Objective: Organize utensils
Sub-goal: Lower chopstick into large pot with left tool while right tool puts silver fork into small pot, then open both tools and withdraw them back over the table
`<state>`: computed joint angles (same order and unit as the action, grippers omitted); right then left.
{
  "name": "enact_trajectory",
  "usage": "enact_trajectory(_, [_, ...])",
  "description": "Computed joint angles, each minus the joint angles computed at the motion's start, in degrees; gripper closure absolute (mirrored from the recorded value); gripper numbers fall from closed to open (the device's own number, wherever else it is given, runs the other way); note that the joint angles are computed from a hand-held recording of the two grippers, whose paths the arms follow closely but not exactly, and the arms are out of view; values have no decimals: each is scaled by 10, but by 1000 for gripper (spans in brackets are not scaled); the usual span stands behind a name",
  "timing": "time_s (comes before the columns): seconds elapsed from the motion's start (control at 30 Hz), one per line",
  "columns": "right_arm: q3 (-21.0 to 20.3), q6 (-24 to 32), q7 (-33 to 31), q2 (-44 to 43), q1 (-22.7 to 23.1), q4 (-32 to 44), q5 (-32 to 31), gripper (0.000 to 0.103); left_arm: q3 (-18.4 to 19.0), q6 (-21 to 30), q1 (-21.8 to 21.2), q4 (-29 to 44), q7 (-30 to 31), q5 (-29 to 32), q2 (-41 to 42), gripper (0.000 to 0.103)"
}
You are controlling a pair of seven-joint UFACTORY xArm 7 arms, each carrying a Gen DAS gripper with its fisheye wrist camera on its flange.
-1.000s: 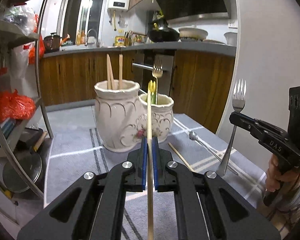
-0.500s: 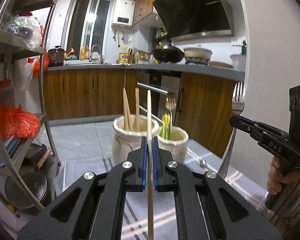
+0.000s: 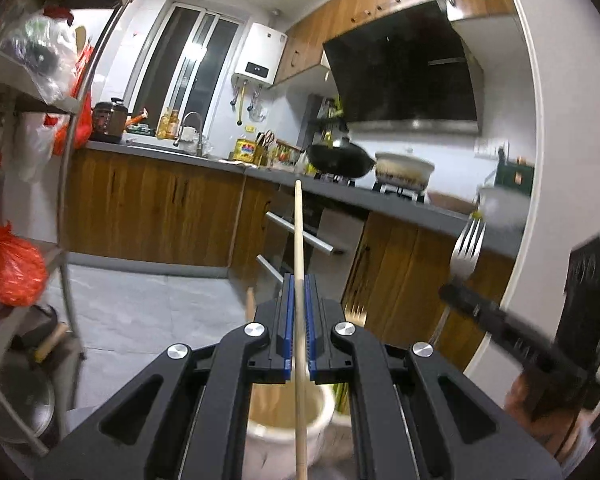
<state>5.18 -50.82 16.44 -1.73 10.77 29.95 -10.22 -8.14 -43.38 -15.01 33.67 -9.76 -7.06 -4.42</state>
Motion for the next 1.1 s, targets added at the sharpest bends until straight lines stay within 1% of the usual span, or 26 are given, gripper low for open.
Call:
enact_trajectory(0.07, [3,-6,-11,13,3,6,14,99,-2,-15,-1,28,3,-8,29,98])
enact_trajectory(0.13, [3,-14,-11,28,2,10,11,99,-6,-32,-8,49,32,-38,53,98])
enact_trajectory(0.2, [1,-13,-7,39,-1,16,3,99,-10,-53,-24,72,81,-88,82,98])
enact_trajectory(0.3, [2,-6,-14,51,-1,22,5,99,-7,-66,-41,90,120,-131,108,98])
enact_trajectory(0.4, [2,2,-9,56,-4,26,-3,99,-1,-67,-42,85,114,-131,115,98])
enact_trajectory(0.53, [3,13,-10,61,-6,28,-14,99,0,-74,-43,43,113,-135,92,98])
enact_trajectory(0.6, [4,28,-9,63,-6,31,-20,99,-1,-63,-42,21,116,-137,74,98])
enact_trajectory(0.7, [4,63,4,65,-9,39,-37,99,-7,-32,-45,2,132,-168,54,98])
enact_trajectory(0.73, [5,73,10,66,-10,41,-43,99,-7,-15,-43,-3,128,-173,49,98])
enact_trajectory(0.83, [7,96,14,68,-10,46,-49,99,-8,12,-39,-6,122,-177,46,98])
enact_trajectory(0.93, [9,119,5,70,-5,50,-38,99,-7,17,-35,-8,121,-178,47,98])
enact_trajectory(1.0, [10,135,2,69,-3,52,-31,99,-8,22,-35,-5,131,-189,46,96])
enact_trajectory(1.03, [10,142,2,69,-3,53,-31,99,-10,23,-35,-4,137,-195,46,93])
enact_trajectory(1.07, [10,149,2,68,-3,54,-30,99,-10,23,-36,-4,142,-200,45,86])
enact_trajectory(1.1, [11,156,6,68,-4,55,-32,99,-13,22,-38,-3,150,-212,45,81])
